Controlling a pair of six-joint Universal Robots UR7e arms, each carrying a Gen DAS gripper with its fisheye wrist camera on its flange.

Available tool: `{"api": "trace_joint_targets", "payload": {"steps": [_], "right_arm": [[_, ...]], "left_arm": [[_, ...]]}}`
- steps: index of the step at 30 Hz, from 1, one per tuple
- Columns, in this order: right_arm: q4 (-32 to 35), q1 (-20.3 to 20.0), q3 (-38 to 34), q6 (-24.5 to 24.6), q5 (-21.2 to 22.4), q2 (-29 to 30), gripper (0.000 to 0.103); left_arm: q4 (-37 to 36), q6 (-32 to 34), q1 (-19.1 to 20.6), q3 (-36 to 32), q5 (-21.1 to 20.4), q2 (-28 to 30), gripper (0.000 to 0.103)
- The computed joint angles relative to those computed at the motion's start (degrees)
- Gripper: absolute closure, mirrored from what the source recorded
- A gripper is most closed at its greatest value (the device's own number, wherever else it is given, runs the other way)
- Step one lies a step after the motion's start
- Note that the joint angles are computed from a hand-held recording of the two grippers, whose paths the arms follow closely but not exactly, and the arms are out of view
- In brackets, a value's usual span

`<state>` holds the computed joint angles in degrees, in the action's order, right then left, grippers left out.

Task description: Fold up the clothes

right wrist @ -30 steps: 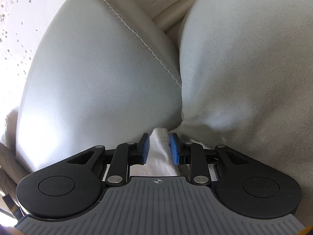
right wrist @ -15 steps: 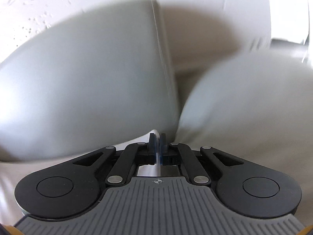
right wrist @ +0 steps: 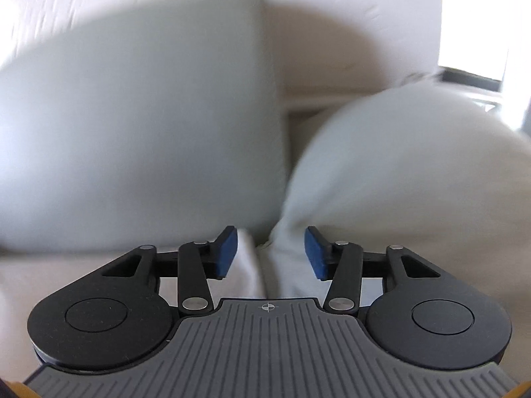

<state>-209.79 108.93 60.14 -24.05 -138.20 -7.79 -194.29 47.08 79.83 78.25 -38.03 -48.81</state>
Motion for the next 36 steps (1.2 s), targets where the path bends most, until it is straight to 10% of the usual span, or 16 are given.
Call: {"api": "trace_joint_targets", "payload": {"steps": [6,10,14,18,20,27,36], "right_arm": [[-15.4,6.7,19.0,-0.6,-1.2,-12.9,0.042],[-14.0,13.4,30.0,7.6,-5.8,-19.3,0.030],[-4.6,10.4,37.5,15.1,-1.5,-25.6,0.030],[5.6,6.3,39.8,24.1,4.6,-26.1,0.039],[9.6,3.5,39.3,27.0,9.3,-25.0,0.095],[14.5,-2.5,32.4,28.8,16.6,-17.5,0.098],[12.2,1.0,26.6,17.5,-6.6,-10.7,0.103]], "left_arm": [[18.8,-21.0,-4.8,14.7,0.6,-18.6,0.062],[39.3,-32.0,-9.3,22.0,2.8,-30.6,0.060],[50.2,-40.8,-9.8,27.1,-1.3,-36.8,0.057],[42.7,-40.9,-5.9,31.1,-6.2,-35.8,0.063],[37.9,-40.9,-4.5,32.1,-6.9,-33.2,0.088],[10.9,-29.1,-0.2,32.1,-7.5,-21.7,0.098],[0.5,-18.3,-1.5,30.8,12.0,-16.3,0.097]]}}
